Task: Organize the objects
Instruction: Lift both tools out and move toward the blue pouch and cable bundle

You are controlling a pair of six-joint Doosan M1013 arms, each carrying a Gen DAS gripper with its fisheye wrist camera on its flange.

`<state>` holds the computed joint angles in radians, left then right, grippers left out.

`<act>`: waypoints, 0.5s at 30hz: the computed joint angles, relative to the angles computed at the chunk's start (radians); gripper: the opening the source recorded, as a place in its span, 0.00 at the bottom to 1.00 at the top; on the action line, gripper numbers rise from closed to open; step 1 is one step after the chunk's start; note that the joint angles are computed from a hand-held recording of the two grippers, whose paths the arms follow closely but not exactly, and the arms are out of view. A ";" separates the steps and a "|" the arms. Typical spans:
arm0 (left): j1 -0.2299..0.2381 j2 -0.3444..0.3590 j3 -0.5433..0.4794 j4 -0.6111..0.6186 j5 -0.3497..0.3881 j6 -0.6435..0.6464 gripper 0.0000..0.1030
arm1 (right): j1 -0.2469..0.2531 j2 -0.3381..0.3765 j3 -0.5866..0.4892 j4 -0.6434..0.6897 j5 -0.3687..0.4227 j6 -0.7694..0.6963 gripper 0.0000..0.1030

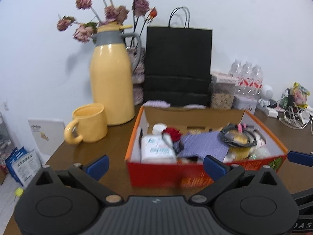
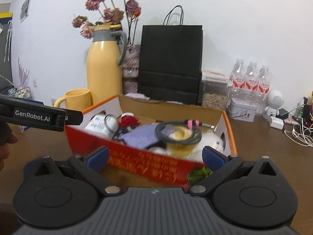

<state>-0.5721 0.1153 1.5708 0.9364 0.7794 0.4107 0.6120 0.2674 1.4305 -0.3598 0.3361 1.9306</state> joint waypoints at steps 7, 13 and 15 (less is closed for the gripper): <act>-0.035 0.001 0.037 -0.040 0.114 0.010 1.00 | 0.018 -0.027 0.049 0.048 0.033 -0.065 1.00; -0.076 0.035 0.032 -0.017 0.231 0.025 1.00 | 0.026 -0.040 0.082 0.024 0.092 -0.053 1.00; -0.079 0.031 0.045 -0.027 0.233 0.041 1.00 | 0.025 -0.048 0.095 0.018 0.093 -0.037 1.00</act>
<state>-0.6507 0.1460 1.6156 0.9097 1.0124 0.4513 0.6371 0.2193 1.5255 -0.3418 0.4292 1.8935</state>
